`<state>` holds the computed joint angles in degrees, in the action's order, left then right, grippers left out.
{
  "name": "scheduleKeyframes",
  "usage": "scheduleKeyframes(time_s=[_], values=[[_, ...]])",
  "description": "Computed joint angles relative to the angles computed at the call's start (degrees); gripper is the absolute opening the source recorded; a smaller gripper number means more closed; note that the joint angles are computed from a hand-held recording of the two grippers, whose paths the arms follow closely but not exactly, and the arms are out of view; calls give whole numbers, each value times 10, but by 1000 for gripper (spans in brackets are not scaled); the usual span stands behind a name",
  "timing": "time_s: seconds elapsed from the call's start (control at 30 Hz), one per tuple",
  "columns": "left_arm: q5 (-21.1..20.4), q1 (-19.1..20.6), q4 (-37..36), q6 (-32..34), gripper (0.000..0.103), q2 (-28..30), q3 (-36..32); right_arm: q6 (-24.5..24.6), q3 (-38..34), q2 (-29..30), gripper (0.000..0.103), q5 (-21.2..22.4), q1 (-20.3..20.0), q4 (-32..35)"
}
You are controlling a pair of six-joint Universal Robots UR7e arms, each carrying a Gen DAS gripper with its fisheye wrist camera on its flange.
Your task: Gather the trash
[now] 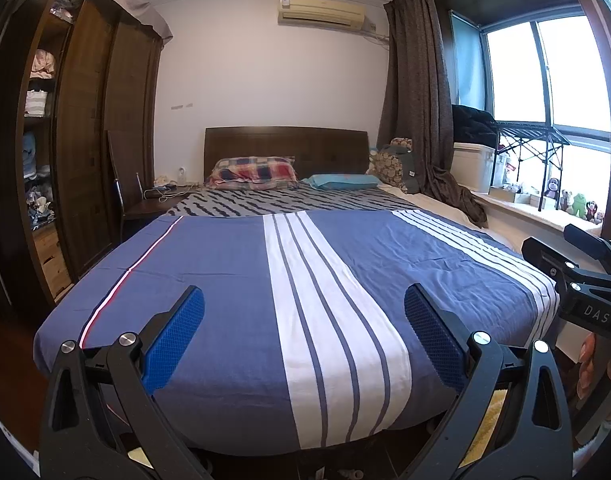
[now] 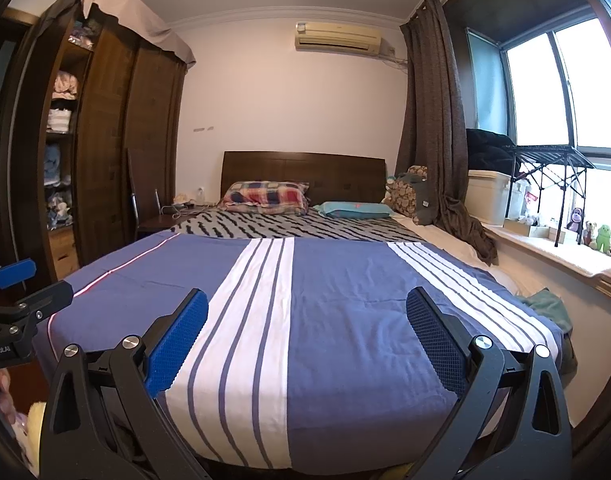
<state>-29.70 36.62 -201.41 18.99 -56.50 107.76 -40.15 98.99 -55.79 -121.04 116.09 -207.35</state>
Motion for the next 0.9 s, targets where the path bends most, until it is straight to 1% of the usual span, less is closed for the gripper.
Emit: scheduleKeyframes(time_s=[0.57,0.9], values=[[4,-3,5,-8,95,1,-1,0,-2,4,99,-2,1,5],[8,-5,-4,-6,95,2,1,2,-1,3,99,-1,2,7]])
